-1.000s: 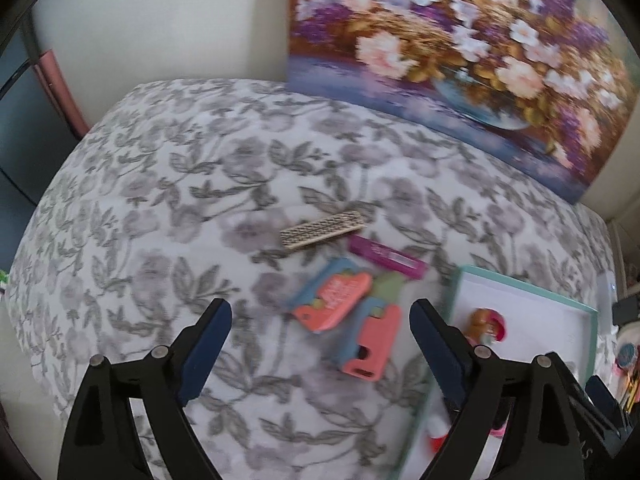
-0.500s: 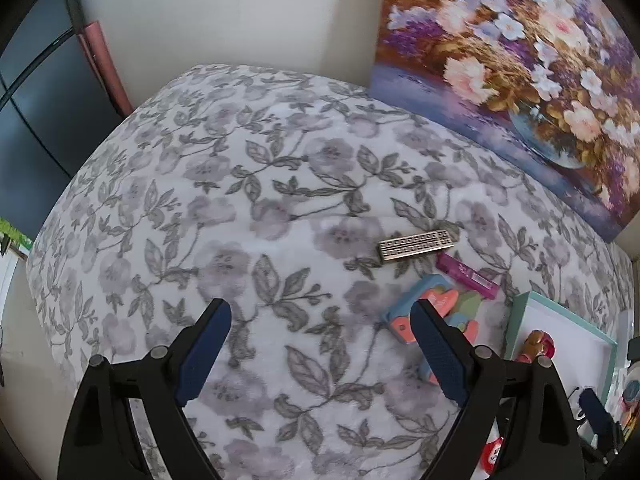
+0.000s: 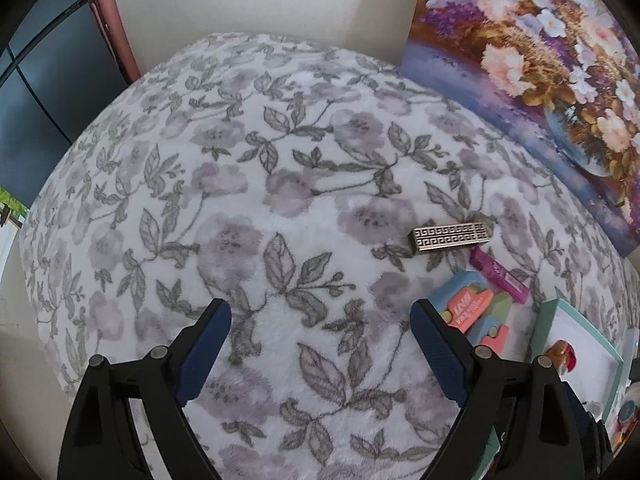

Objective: Organize rigid objects
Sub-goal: 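Move both open tools back over the orange-blue toy knives, then grasp the pink-blue toy knife with the right tool and lift it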

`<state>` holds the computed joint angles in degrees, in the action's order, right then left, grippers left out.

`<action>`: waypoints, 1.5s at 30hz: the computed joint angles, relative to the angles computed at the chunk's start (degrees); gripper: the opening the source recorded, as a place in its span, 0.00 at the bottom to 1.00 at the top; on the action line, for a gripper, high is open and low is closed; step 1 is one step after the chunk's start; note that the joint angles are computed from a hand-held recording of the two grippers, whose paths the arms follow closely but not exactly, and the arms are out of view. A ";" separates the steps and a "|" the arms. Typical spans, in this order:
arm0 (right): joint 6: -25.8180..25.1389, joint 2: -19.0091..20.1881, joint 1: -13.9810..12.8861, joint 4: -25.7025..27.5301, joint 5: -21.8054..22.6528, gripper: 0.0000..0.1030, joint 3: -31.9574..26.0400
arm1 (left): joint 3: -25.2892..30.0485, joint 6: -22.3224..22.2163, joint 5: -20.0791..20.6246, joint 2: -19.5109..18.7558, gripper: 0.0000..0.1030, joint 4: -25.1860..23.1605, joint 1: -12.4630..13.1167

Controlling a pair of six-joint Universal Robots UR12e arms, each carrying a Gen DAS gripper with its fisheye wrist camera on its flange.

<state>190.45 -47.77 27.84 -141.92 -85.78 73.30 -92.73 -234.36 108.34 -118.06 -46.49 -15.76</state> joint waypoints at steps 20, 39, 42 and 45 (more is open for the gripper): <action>0.98 5.21 0.64 6.31 -1.50 0.66 -6.42 | 1.97 -4.29 0.65 -2.57 0.89 -2.30 1.17; 2.01 5.31 0.42 7.62 -2.87 0.45 -6.76 | 0.87 -2.19 -3.51 -2.77 0.89 1.60 1.88; 2.82 4.53 -0.08 6.58 -1.58 0.45 -6.18 | 0.68 -2.01 -3.58 -2.61 0.89 2.22 1.90; 3.50 3.46 -0.53 4.79 -1.18 0.45 -5.28 | 0.55 -1.75 -3.89 -2.43 0.89 2.86 1.96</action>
